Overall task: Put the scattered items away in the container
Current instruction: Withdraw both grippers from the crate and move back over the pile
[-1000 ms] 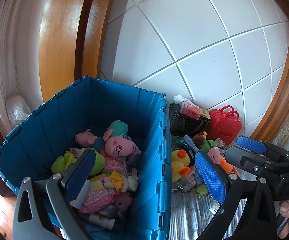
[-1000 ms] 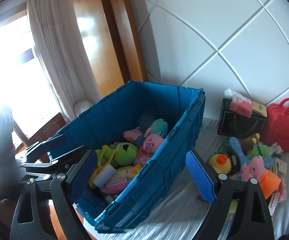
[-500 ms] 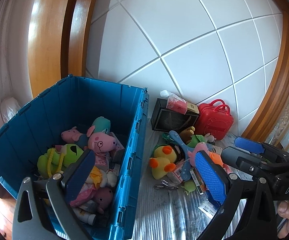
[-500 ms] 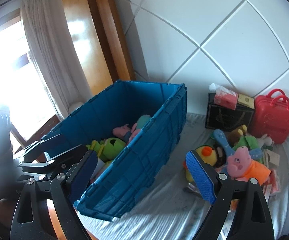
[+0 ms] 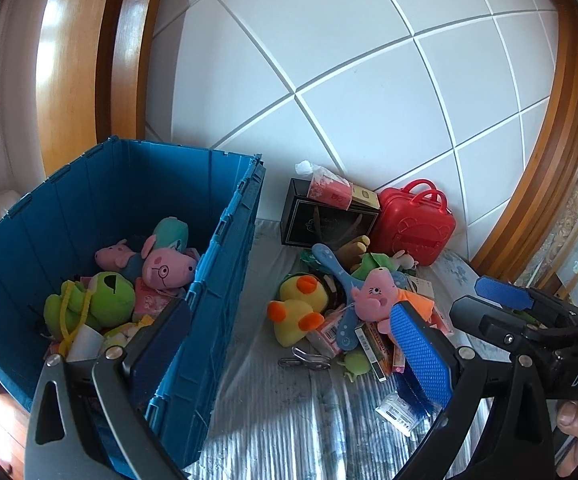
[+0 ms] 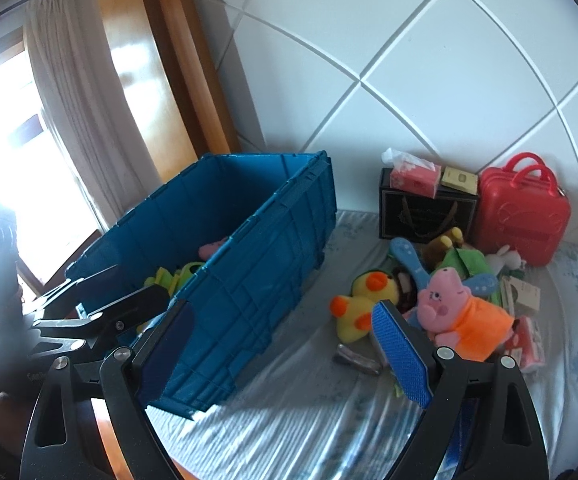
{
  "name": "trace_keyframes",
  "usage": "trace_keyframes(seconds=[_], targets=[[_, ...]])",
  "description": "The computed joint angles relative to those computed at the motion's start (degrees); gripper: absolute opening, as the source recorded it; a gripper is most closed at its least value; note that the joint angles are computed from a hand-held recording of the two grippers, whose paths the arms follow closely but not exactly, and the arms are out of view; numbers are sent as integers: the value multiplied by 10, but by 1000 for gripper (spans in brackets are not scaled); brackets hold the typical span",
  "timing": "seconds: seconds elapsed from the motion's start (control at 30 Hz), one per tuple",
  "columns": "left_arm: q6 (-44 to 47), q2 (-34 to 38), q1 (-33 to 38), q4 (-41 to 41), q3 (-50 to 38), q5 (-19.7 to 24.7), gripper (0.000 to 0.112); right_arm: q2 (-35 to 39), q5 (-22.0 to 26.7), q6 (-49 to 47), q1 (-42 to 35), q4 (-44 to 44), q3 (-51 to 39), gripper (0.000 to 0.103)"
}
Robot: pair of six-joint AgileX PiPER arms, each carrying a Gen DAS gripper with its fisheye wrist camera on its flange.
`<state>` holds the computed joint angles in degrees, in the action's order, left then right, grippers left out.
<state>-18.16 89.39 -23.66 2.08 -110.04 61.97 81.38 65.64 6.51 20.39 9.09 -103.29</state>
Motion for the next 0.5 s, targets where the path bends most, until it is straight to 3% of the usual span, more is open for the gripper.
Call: trace_keyframes(seconds=[0.5], targets=[[-77,83,-132,58,-22,-5,102,-88,31,-170,-270,140,137,91]])
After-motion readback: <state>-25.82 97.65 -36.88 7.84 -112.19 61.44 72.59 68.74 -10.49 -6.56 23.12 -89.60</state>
